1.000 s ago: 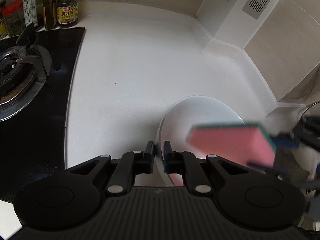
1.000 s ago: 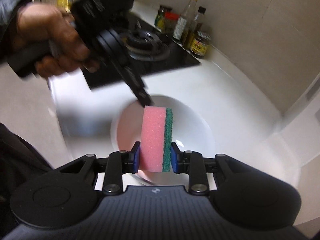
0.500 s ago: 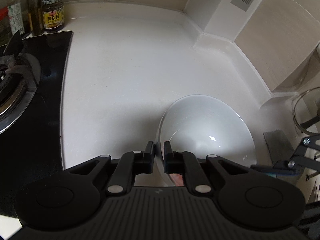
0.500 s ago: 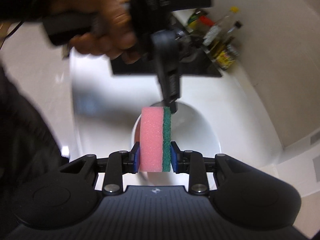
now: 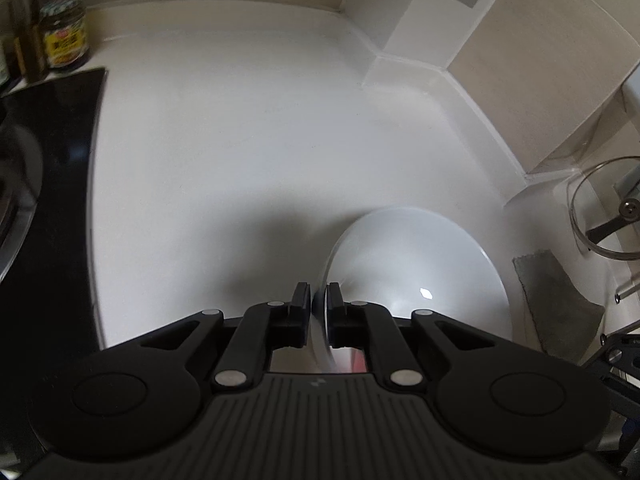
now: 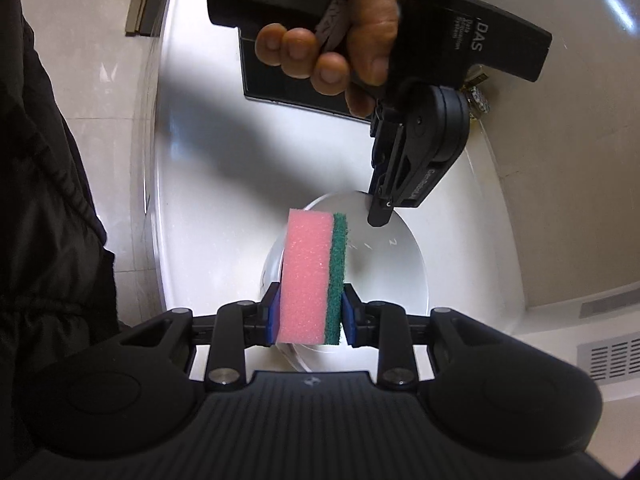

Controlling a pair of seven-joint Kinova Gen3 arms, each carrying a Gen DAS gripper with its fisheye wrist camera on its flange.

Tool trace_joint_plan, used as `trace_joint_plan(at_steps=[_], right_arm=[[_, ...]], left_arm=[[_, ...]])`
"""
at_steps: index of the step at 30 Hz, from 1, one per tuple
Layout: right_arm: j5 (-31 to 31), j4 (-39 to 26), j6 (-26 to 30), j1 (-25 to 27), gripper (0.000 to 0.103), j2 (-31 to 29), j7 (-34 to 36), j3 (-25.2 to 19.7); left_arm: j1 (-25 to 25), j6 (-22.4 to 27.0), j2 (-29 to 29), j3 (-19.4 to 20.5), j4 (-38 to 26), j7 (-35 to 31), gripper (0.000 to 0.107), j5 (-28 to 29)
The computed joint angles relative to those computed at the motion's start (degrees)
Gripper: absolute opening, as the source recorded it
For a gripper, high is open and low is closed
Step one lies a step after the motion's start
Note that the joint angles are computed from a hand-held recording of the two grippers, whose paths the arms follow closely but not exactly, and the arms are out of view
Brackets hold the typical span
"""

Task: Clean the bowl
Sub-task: 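Tilt the bowl up with the left gripper while the right gripper scrubs inside with the sponge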

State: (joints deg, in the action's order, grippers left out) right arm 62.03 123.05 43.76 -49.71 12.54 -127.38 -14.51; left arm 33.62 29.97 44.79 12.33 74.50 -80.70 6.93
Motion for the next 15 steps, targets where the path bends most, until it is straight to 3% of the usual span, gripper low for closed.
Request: trace_joint_plan(at_steps=[4,7,10,15], right_arm=[[0.78,0.31,1.27,-0.87,0.027,0.32,-1.52,-0.25],[1.98,0.39,2.44,-1.55,0.028,0.98,-1.94,-0.45],[0.66,0.00,2.12,-1.00,0.027,0.43,1.21,-0.74],[-3.01,-1.01,2.68,-0.16,0.026,-0.47,7.23,-0.94]], left_arm=[[3.07,-2.56,-3.20,-3.24,5.20,5.38,0.012,-0.66],[5.41,-2.42,-3.71,-5.42,5.43,8.88,0.013,-2.96],[4.46,-0.20,-2.26,-4.01,2.26,7.86,0.009,-4.81],[3.77,6.12,2.88,-1.97,-8.18,2.02,0.004,-6.55]])
